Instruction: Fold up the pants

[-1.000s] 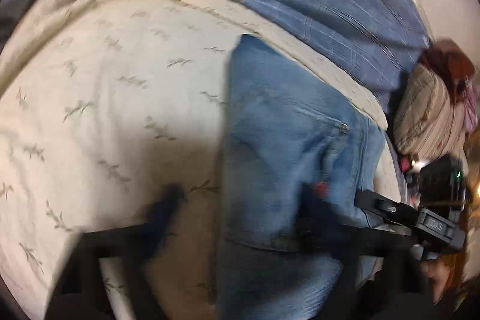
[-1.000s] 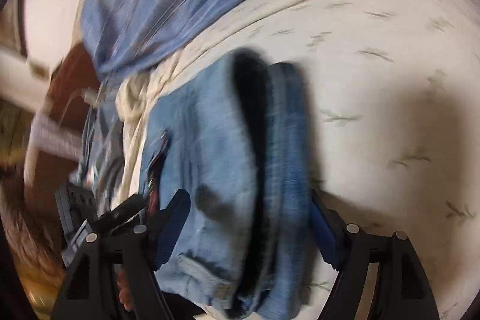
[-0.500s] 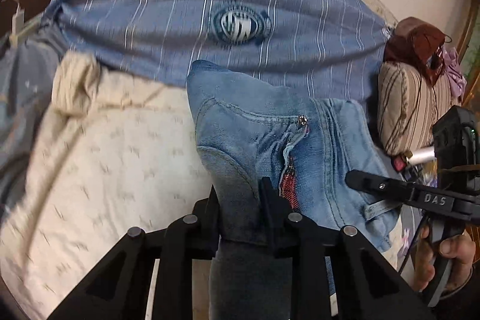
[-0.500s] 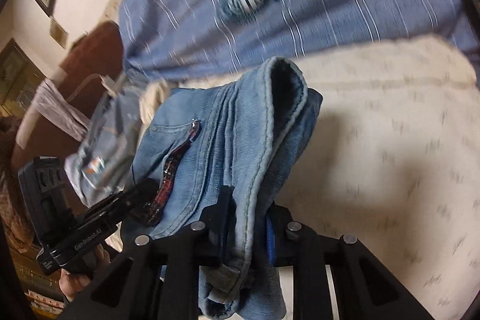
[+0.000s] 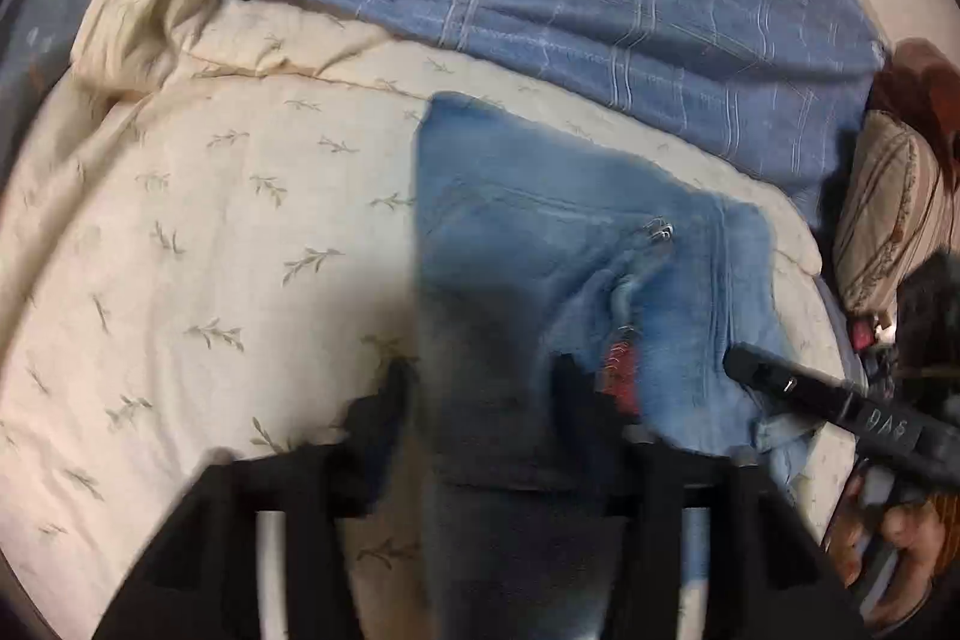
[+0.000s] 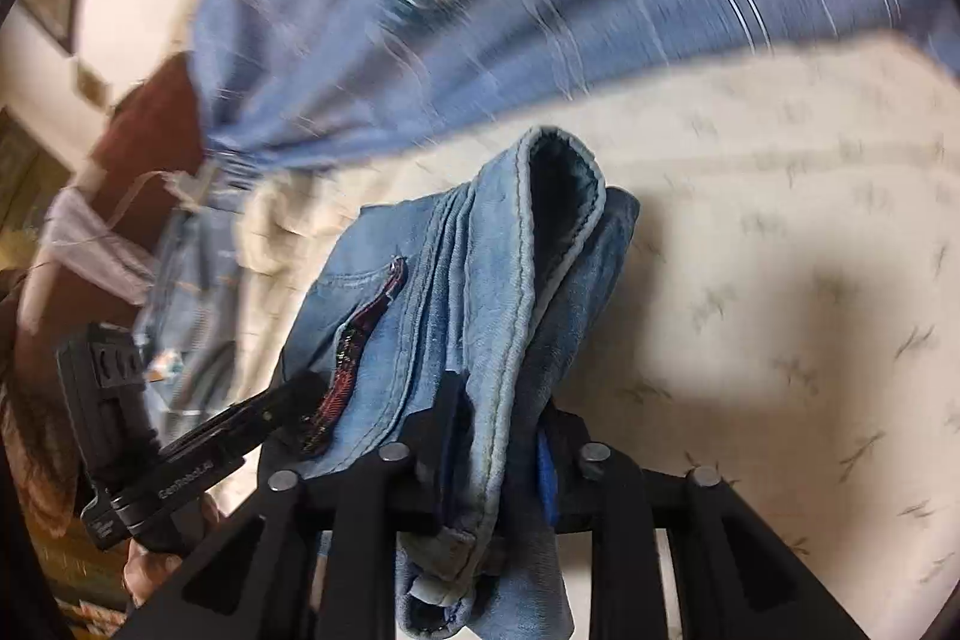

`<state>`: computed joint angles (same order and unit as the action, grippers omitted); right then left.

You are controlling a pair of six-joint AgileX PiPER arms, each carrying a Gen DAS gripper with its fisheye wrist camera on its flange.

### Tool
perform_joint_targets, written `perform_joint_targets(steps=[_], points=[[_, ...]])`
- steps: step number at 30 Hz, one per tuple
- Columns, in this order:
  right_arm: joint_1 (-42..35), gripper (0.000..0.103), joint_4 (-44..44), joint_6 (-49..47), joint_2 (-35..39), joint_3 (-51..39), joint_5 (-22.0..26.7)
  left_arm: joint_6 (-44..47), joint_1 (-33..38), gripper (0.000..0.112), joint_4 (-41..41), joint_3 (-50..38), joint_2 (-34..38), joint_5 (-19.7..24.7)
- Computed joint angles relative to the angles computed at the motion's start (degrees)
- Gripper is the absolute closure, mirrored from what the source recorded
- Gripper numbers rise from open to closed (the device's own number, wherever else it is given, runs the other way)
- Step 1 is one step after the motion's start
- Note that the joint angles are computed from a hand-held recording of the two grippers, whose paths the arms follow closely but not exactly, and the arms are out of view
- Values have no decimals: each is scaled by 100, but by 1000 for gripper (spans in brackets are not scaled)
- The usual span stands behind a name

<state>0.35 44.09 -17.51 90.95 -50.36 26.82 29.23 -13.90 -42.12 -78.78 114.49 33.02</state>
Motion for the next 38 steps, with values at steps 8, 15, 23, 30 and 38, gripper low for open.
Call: perform_joint_targets(steps=[8,15,23,30,38], points=[[695,42,-1628,1857,-1870,1462,-1455,793,49,23,-630,1828,-1801,-1060],[1602,29,-5321,5521,-862,1124,-1040,-2672,-803,19,3106,1928,-1465,-1570],[4249,0,-9263,9543,-3088,1357,2035,-7048,-1522,9,7689,3390,-3699,-1829],[5722,0,-9261,10162,-3067,1673,3322,-7603,-2256,9,7943,3562,-4005,-1399],[6125,0,-9343,10201,-3162,1382,3908,-6723,-2278,9,7129,3391,-3999,-1365]])
